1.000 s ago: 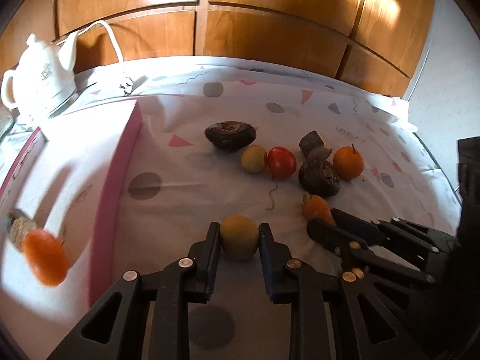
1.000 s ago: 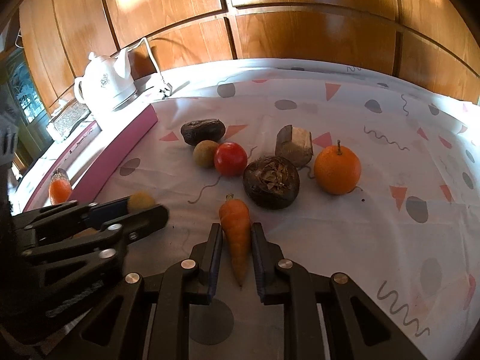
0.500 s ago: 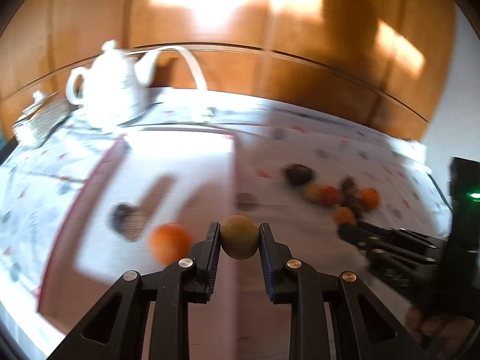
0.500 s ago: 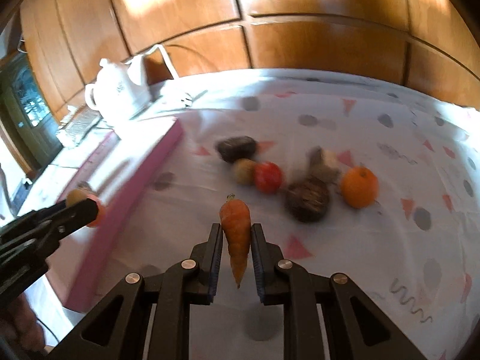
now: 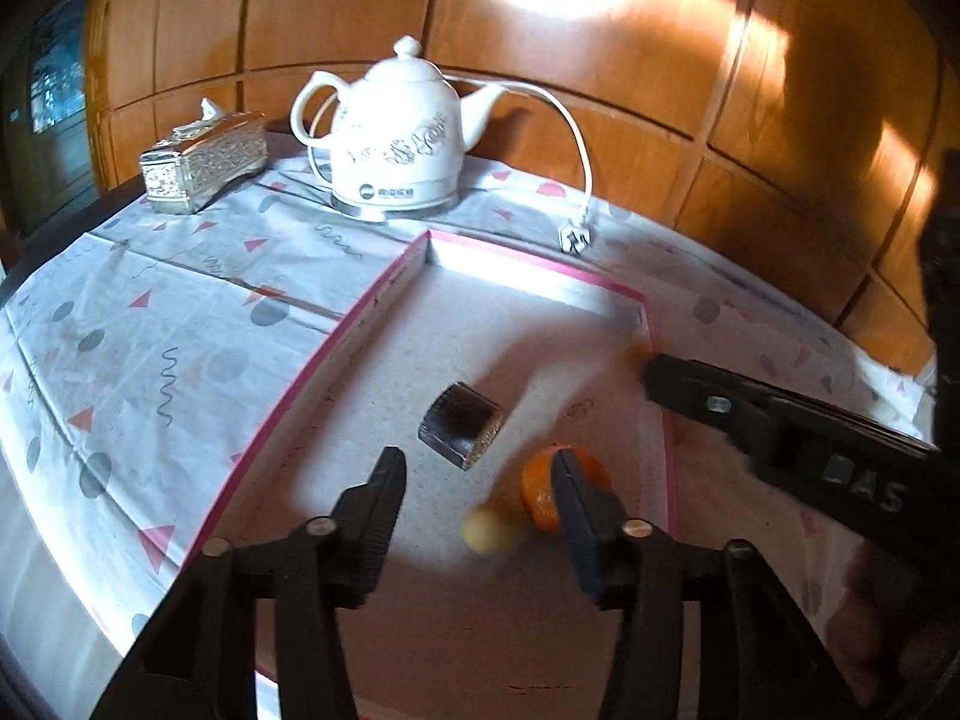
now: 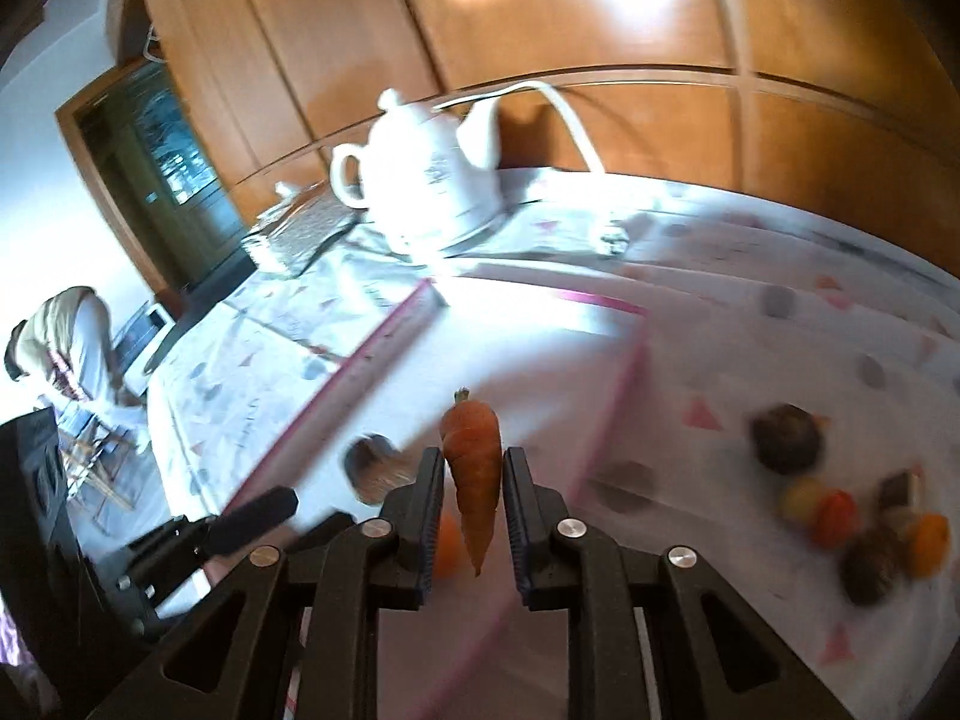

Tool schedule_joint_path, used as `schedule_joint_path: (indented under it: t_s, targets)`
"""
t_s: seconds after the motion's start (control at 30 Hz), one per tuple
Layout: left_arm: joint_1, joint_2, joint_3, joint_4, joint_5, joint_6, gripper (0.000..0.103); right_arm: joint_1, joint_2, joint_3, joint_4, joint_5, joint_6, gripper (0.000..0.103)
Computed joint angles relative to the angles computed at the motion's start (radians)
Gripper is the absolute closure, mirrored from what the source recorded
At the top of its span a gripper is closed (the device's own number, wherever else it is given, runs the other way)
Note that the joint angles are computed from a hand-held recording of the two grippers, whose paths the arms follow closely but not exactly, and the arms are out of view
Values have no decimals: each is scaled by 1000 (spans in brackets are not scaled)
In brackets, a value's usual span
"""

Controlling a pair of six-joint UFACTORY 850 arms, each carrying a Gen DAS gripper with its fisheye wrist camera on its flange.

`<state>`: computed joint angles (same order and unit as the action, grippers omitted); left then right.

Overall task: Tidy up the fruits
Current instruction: 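Place the yellow ball in the tray with the left tool while the right tool places the carrot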

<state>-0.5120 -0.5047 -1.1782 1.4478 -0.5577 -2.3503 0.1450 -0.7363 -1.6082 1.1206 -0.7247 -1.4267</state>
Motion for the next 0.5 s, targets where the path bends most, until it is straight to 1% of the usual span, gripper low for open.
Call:
schedule_joint_path:
  t_s: [0.07,0.2,0.37,0.43,0.5]
  targets:
    - [-4,0,-2,-7,-3,16,51,13,13,20,25,34,-25,70]
    - [-3,-2,-9,-11,2,19,51,7,31,59,41,53,-45,70]
    - [-12,-8,-21,-6,-3,27,51,-39,53,112,79,81,-43,70]
    - [-17,-11,-27,-6,-2,33,51,-57,60,131,92,104,-40,70]
    - [-22,-17,-36,-9,0,47,51,-70,73,158,116,148,-65,70]
